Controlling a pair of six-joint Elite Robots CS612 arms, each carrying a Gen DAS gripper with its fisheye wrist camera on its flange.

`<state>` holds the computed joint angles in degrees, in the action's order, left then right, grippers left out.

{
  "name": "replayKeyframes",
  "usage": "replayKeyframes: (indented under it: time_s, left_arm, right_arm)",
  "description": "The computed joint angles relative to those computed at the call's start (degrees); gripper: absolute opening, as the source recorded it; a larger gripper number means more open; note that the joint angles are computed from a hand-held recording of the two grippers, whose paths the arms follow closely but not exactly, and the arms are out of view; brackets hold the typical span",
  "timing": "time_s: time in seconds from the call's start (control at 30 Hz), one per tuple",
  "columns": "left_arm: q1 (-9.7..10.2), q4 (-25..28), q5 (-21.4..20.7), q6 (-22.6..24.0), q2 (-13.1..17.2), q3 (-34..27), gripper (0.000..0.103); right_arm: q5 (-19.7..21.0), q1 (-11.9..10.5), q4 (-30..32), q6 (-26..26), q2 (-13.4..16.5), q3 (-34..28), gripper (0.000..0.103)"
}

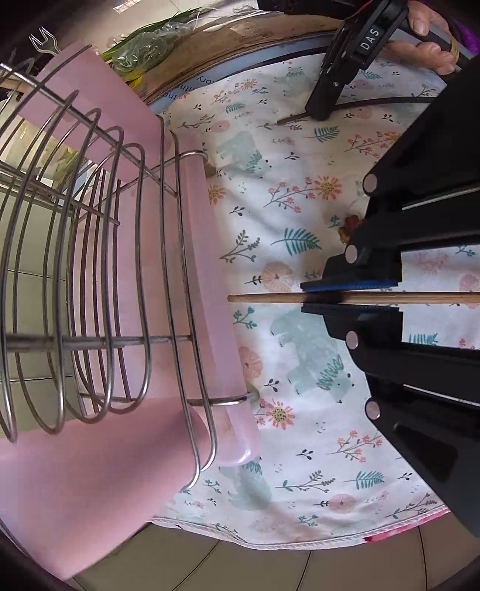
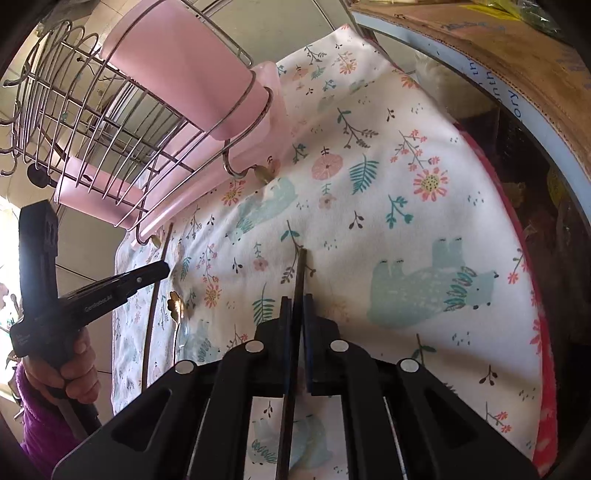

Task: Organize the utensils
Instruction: 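Close the left gripper on a wooden chopstick while the right grasps a dark chopstick, then lift both held chopsticks up above the pink cup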

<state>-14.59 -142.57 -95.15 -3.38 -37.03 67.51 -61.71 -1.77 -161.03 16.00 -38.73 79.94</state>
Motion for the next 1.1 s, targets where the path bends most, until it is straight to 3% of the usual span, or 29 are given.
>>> replayKeyframes:
  time_s: [0.2, 0.5, 0.83, 1.1]
  left_arm:
    - [0.92, -4.5, -2.1, 0.8, -2.8, 5.4, 0.005]
    - [1.84, -15.7, -3.2, 1.1, -7.6, 13.6, 0.005]
    - [2.57, -25.1, -5.0, -2.7, -9.9, 17.0, 0.005]
    - [2.63, -31.3, -4.9, -4.1, -10.6, 18.7, 0.005]
  right_arm:
    - [0.1, -0.1, -0.6, 0.1, -0.1, 0.3, 0.005]
    - [-1.4, 0.2, -1.9, -0.5, -0.3, 0.8, 0.005]
    - [1.1, 0.0, -3.7, 0.7, -0.6, 1.7, 0.005]
    - [1.4, -0.1, -9.7, 1.9, -1.8, 3.3, 0.005]
